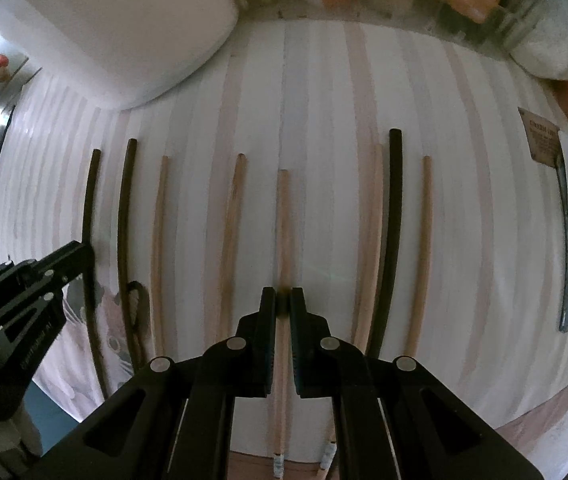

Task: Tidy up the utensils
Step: 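Grasp a dark chopstick with left gripper while right grasps a light chopstick, then raise both held chopsticks above the cream holder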

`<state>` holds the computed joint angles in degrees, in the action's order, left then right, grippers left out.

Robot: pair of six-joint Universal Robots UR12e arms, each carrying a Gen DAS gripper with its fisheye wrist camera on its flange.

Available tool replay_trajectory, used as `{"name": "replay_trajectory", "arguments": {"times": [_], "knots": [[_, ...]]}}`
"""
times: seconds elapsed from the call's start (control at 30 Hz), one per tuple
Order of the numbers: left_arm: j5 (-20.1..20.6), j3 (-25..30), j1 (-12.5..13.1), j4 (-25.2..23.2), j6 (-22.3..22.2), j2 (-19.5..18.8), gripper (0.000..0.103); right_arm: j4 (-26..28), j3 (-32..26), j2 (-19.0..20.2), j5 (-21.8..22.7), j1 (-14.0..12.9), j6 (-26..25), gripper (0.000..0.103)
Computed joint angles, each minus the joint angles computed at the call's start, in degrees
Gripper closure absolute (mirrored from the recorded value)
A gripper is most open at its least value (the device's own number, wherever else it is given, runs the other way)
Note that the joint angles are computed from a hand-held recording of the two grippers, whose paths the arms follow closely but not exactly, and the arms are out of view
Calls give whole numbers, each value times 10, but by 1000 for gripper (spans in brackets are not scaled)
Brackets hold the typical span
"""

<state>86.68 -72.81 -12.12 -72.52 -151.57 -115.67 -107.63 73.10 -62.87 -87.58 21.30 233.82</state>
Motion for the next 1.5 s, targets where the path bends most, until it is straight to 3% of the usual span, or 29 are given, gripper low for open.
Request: {"name": "replay_trajectory", "arguments": {"times": [0.43,0.57,0.93,1.03,1.2,1.5], "knots": [[-5,17,-1,-15,8,-10,99,11,3,-5,15,-11,11,96],[-3,22,-1,-20,14,-15,98,39,-16,6,23,-16,-7,96],[9,12,-9,1,14,-13,98,99,-68,32,-24,-7,-37,95],[7,8,-9,0,12,-10,99,74,-54,25,-35,-4,-34,96],[-6,1,-6,-2,28,3,99,-12,2,-6,-33,-1,13,96],[-48,-2,2,9,13,26,100,-106,30,-36,-56,6,21,97]]}}
